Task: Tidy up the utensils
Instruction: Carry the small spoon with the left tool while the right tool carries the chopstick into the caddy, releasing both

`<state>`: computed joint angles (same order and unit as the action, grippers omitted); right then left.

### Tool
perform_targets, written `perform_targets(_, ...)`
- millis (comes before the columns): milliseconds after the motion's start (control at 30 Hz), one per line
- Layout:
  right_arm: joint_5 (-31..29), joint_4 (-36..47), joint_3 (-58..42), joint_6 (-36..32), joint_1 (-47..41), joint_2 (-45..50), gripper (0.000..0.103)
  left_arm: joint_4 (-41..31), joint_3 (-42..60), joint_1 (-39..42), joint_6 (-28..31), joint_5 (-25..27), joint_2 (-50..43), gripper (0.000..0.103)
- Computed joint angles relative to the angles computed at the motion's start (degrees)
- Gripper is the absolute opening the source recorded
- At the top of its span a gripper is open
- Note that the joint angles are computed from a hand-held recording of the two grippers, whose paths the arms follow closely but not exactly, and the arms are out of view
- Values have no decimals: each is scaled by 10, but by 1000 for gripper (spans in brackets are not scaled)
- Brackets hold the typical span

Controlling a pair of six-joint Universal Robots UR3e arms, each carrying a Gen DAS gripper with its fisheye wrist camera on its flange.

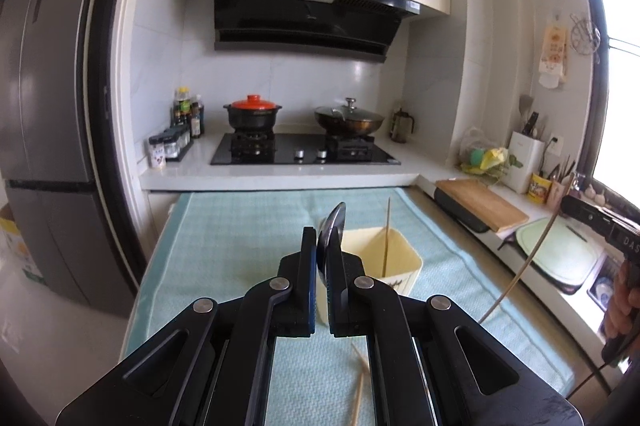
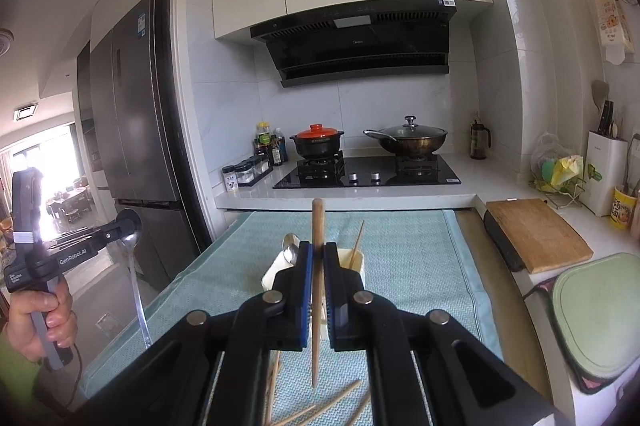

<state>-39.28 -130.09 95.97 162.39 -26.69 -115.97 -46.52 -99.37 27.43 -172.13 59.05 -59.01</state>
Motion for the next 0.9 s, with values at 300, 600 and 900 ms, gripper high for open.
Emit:
perform_targets(300,-110,-115,-228,98,139,221,6,102,283,-171,-72,180,-310,2)
perform_targets(600,-173,-105,-462,124,221,442,6,96,517,-244,-82,282,-560,2)
perform_targets(900,-216,43,-660,87,274,649,6,97,563,-284,-71,329,-691,2)
